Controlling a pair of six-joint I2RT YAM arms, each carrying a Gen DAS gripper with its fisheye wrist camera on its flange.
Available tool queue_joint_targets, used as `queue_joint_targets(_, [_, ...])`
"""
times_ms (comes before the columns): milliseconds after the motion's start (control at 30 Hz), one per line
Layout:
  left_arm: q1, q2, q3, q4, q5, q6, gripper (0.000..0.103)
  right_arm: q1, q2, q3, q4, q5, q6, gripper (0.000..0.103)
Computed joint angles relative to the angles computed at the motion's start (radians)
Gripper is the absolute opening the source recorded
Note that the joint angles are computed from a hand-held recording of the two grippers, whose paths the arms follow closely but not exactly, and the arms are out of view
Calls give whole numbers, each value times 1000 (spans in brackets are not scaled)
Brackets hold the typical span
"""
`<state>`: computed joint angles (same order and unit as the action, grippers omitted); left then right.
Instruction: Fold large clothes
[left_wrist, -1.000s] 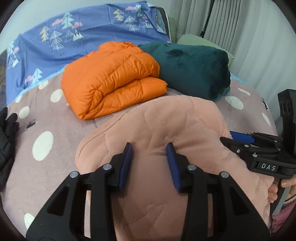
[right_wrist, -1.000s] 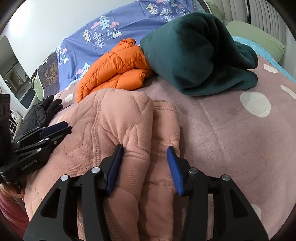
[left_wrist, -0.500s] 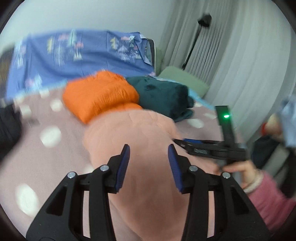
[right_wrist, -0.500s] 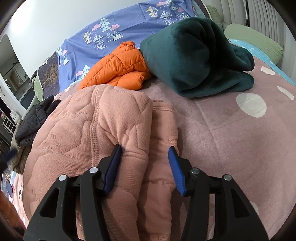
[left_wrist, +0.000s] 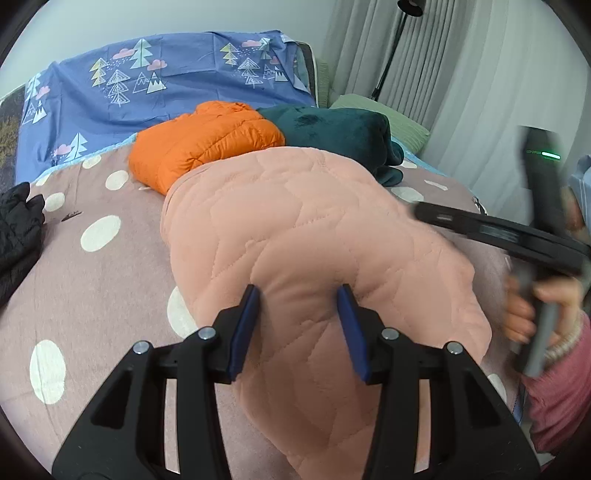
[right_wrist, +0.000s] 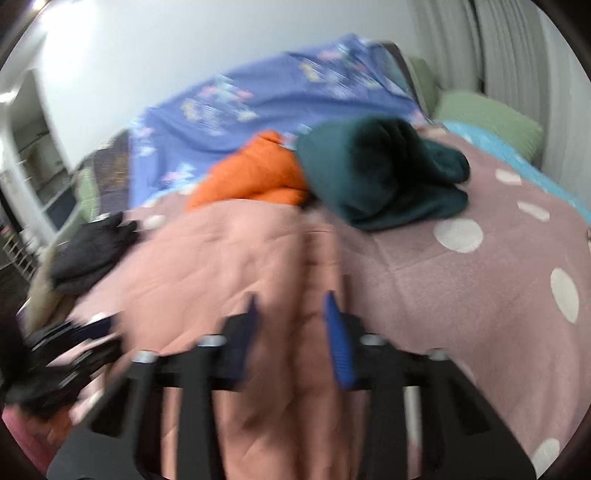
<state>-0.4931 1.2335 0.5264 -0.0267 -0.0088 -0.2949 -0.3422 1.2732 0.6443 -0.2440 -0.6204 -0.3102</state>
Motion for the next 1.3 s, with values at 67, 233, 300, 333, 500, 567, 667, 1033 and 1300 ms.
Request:
queue_joint_targets(67, [3, -13, -5, -5, 2, -1, 46, -28, -172, -75, -99, -65, -117, 28])
queue_joint_targets(233, [-13, -8, -18, 27, -13, -4, 46, 45, -59, -204, -1, 118, -145, 27])
queue_joint_targets(300, [-25, 0, -22, 47, -8, 8, 46, 55, -7, -233, 106, 126, -122, 27])
queue_joint_targets(333, [-46, 8, -15, 43, -47, 8, 46, 58, -21, -224, 82, 129, -104, 27])
queue_joint_targets(500, [-39, 1, -7, 21, -55, -1, 47, 27, -97, -198, -24, 98, -119, 26])
queue_joint_targets(567, [-30, -10, -17, 25, -47, -8, 47, -32, -176, -198, -117, 41, -158, 26])
queue_joint_targets(667, [-8, -22, -28, 27, -18, -15, 47, -115, -257, -213, -208, -7, -242, 28])
queue_joint_targets(1033, [-9, -61, 14, -55, -18, -16, 47, -136, -118, -198, -176, -23, -268, 29])
queue_joint_targets(1300, [-24, -11, 137, -82, -46, 25, 46, -181, -60, -192, -169, -84, -307, 29])
